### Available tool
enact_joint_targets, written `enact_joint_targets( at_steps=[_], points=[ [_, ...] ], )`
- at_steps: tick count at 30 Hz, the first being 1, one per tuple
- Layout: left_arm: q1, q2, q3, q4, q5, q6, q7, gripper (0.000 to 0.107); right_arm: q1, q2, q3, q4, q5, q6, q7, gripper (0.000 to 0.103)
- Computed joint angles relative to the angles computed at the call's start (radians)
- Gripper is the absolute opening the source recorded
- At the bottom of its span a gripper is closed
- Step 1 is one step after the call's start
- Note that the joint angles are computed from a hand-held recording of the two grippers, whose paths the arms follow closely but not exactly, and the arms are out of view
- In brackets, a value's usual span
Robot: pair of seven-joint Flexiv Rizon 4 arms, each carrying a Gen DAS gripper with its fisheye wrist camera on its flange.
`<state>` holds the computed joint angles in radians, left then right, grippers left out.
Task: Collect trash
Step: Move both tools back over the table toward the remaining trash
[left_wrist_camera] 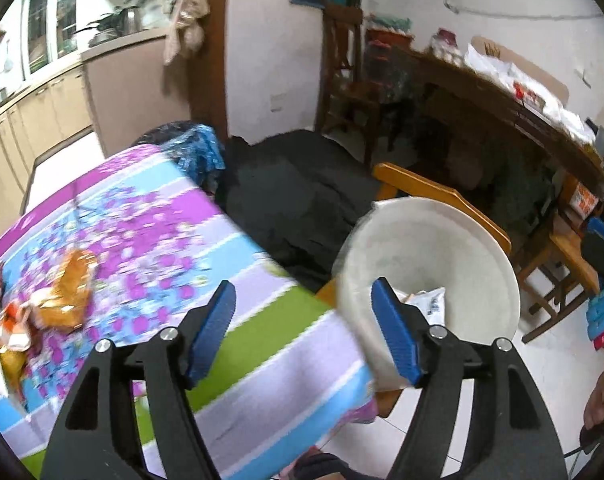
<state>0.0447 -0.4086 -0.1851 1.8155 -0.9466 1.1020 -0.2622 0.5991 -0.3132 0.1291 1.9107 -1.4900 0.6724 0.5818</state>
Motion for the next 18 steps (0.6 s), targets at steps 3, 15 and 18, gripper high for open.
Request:
enact_joint_targets(
  at_steps=[3,15,18],
  points=[
    [0.056,0.009,0.010,-0.005,-0.064,-0.024,0.045,0.074,0.021,-0.055,-0.006,-0.058,-0.049,0.049,0.019,0.090],
    [0.241,-0.212,0.146,-0.277,0.039,0.087,-0.183,0.083,0.117,-0.356,-0.104,-0.375,-0.028,0.361,-0.021,0.091],
    [0.250,-0.276,0.195,-0.358,0.174,0.041,-0.287,0.084,0.143,-0.418,-0.132,-0.459,0.032,0.403,-0.086,0.091]
  ],
)
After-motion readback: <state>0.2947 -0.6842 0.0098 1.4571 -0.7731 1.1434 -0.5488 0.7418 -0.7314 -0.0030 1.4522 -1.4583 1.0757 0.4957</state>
